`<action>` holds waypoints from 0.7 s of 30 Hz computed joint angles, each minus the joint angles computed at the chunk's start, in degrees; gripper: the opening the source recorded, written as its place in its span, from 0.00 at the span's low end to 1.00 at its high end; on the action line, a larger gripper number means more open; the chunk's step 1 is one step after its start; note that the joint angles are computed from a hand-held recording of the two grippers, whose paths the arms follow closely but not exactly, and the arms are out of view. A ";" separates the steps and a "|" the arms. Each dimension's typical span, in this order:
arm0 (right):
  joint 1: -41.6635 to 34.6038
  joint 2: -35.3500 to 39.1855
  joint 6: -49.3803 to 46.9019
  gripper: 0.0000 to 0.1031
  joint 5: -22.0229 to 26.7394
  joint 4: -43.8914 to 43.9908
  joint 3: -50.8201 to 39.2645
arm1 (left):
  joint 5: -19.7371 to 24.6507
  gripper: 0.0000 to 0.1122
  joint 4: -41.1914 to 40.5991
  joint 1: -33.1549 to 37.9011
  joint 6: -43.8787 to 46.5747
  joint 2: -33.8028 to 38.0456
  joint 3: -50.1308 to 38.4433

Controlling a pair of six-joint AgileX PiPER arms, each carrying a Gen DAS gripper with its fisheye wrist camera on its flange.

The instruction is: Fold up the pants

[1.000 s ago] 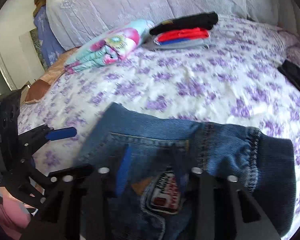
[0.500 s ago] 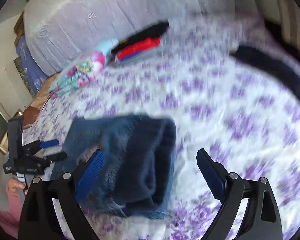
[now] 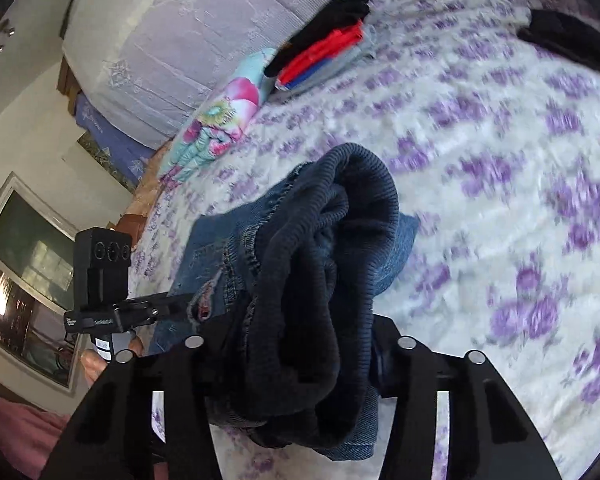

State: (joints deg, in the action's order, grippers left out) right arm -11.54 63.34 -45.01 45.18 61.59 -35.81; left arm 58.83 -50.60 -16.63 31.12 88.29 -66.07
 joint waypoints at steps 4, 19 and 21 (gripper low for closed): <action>3.70 4.71 0.67 0.46 -1.55 0.44 -10.30 | 2.87 0.46 0.00 3.49 -0.24 0.89 -7.27; 12.41 47.16 6.94 0.74 -14.63 -0.63 -46.29 | -2.83 0.67 17.37 5.49 -16.10 31.42 -44.96; 12.38 43.07 10.25 0.83 -15.58 -3.68 -43.26 | -3.72 0.79 26.53 3.15 -20.39 27.02 -44.04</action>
